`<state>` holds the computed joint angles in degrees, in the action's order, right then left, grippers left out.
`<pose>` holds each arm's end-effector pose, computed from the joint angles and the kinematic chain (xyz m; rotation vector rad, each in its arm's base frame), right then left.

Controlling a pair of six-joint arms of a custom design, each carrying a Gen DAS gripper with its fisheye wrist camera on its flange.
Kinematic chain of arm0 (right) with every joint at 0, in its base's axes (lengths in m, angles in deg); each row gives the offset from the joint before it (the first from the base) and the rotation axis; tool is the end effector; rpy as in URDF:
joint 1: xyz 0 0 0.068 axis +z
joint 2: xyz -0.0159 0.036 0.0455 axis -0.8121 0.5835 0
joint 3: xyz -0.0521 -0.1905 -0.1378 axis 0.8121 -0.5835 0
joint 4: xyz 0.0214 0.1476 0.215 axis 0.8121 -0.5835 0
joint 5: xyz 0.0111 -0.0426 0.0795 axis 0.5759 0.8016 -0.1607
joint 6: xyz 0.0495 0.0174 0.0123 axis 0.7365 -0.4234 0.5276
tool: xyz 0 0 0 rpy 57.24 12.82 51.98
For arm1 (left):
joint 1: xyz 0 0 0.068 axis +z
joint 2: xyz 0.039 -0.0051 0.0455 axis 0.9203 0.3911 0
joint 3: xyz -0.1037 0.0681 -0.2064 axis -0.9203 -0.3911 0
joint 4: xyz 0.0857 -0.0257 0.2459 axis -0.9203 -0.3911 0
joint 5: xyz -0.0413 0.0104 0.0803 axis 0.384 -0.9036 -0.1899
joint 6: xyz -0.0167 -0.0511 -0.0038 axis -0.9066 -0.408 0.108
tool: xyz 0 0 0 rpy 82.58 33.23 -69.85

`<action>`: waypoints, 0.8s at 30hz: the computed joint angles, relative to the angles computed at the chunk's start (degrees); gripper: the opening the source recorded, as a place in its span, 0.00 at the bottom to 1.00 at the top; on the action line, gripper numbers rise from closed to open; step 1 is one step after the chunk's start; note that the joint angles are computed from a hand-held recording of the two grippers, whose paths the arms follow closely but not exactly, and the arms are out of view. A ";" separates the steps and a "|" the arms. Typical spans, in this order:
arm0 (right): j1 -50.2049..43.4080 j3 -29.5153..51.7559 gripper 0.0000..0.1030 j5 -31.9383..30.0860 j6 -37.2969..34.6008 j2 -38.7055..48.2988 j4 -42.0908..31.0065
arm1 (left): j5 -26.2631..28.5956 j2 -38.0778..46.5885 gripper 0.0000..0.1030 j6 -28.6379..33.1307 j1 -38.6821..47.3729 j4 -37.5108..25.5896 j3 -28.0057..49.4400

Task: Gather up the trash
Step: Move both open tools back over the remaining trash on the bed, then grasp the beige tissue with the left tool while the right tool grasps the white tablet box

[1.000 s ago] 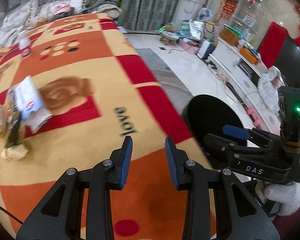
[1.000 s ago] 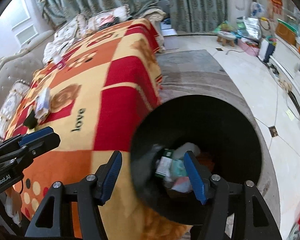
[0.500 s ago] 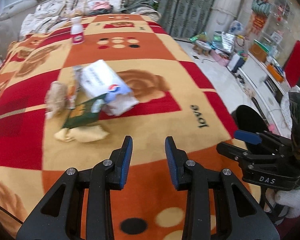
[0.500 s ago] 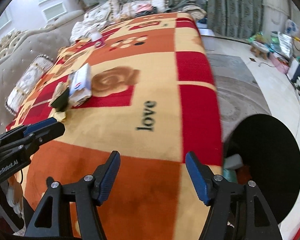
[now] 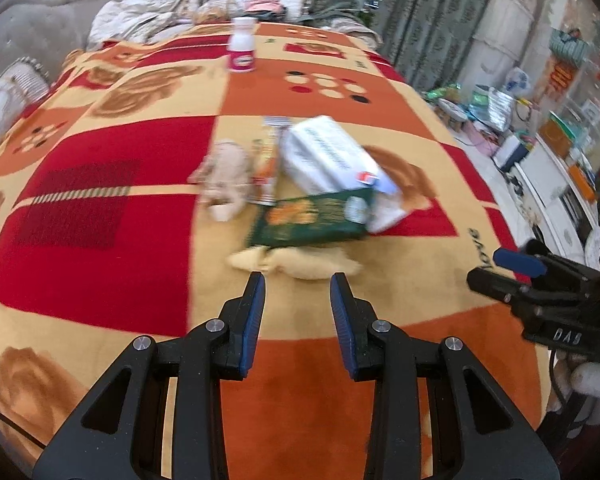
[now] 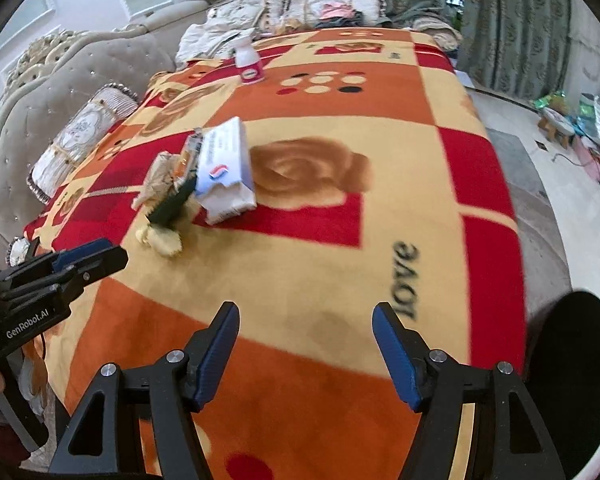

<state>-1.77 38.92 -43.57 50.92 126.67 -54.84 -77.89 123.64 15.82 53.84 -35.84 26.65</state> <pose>0.1841 0.2259 0.1249 -0.0525 2.6253 0.2909 0.2008 -0.0505 0.1389 0.1851 2.5163 -0.2673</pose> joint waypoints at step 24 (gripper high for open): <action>-10.59 45.15 0.68 -11.26 -16.79 36.81 -7.56 | 7.58 27.53 0.49 3.62 12.34 8.79 17.99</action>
